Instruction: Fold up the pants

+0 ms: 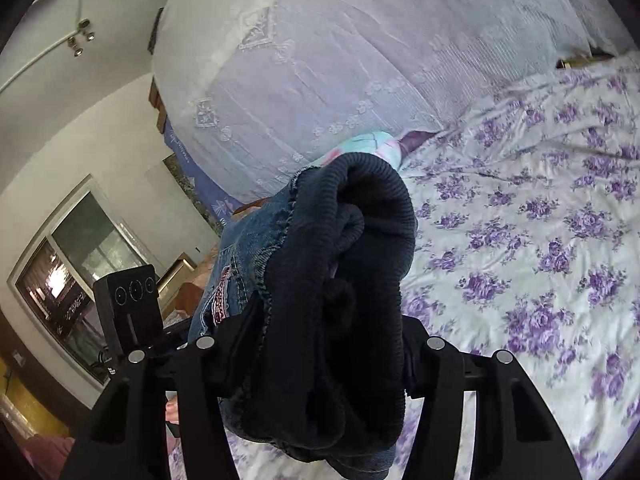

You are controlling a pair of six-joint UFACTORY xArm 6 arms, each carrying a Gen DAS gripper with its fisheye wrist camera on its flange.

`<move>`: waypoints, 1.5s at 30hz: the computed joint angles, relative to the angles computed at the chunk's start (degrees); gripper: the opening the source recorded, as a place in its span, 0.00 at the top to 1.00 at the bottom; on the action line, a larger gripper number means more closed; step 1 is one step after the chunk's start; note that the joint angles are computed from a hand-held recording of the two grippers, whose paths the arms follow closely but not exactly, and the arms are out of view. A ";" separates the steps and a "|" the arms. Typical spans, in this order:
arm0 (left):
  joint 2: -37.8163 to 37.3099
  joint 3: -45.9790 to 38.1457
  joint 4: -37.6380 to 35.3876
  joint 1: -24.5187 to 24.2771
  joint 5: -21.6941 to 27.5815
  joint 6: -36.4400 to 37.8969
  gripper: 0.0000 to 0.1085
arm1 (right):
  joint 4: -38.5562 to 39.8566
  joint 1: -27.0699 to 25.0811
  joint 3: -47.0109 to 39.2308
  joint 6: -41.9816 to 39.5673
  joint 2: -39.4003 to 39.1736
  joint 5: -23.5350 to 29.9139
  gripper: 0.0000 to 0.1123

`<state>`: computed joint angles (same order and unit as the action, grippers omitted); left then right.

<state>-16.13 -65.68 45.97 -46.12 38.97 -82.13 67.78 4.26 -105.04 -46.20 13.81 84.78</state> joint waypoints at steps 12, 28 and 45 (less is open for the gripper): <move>8.72 8.43 -13.95 13.01 -16.46 7.94 0.09 | -4.66 4.64 -4.29 3.78 15.25 -8.51 0.43; 9.79 -0.08 -2.68 2.94 6.18 -1.19 0.09 | -1.56 9.01 22.22 -7.26 -6.70 -25.61 0.38; 12.85 -14.36 6.34 -28.05 52.23 -18.72 0.09 | -3.38 8.34 59.92 -15.20 -47.72 -46.12 0.11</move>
